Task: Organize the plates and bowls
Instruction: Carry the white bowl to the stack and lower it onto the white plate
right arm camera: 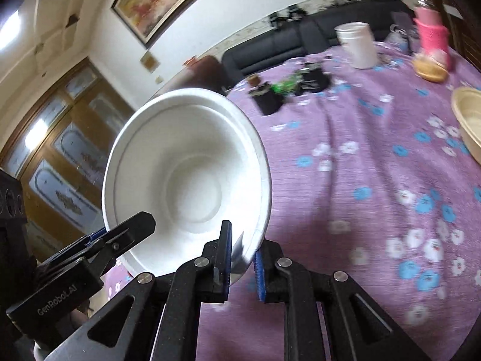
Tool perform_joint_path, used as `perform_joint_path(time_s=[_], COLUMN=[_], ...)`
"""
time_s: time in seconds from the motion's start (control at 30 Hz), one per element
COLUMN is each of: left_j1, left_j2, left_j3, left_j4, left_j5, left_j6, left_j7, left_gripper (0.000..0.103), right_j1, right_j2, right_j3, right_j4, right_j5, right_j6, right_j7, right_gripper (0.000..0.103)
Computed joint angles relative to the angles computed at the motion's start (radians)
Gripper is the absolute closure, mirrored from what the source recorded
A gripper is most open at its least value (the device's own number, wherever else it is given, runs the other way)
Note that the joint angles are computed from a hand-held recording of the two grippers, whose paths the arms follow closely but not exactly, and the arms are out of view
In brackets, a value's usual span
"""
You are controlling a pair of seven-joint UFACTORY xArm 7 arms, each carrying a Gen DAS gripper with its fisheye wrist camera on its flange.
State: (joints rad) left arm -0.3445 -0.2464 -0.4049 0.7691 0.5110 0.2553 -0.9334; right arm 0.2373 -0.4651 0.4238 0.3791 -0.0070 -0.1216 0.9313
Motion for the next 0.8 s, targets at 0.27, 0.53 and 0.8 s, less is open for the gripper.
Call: perform_joint_path(time_s=[0.27, 0.53, 0.8], left_j1=[-0.046, -0.154, 0.010], left_j2=[-0.064, -0.175, -0.206], left_j3=[0.144, 0.292, 0.197], left_j4=[-0.116, -0.187, -0.201], left_j5=[-0.221, -0.510, -0.490], left_j6=[-0.028, -0.072, -0.055], left_j7=[0.156, 0.438, 0.430], left_gripper=[0.067, 0.067, 0.067], right_j1=[-0.171, -0.260, -0.413], right_j2=[0.213, 0.192, 0.327], right_j3=[0.210, 0.305, 0.456], right_j4=[0.184, 0.294, 0.470], right_j5=[-0.066, -0.194, -0.460], right_j6=[0.016, 0.110, 0.186], right_j7=[0.001, 0.076, 0.242], right_gripper=[0.086, 0.086, 0.086])
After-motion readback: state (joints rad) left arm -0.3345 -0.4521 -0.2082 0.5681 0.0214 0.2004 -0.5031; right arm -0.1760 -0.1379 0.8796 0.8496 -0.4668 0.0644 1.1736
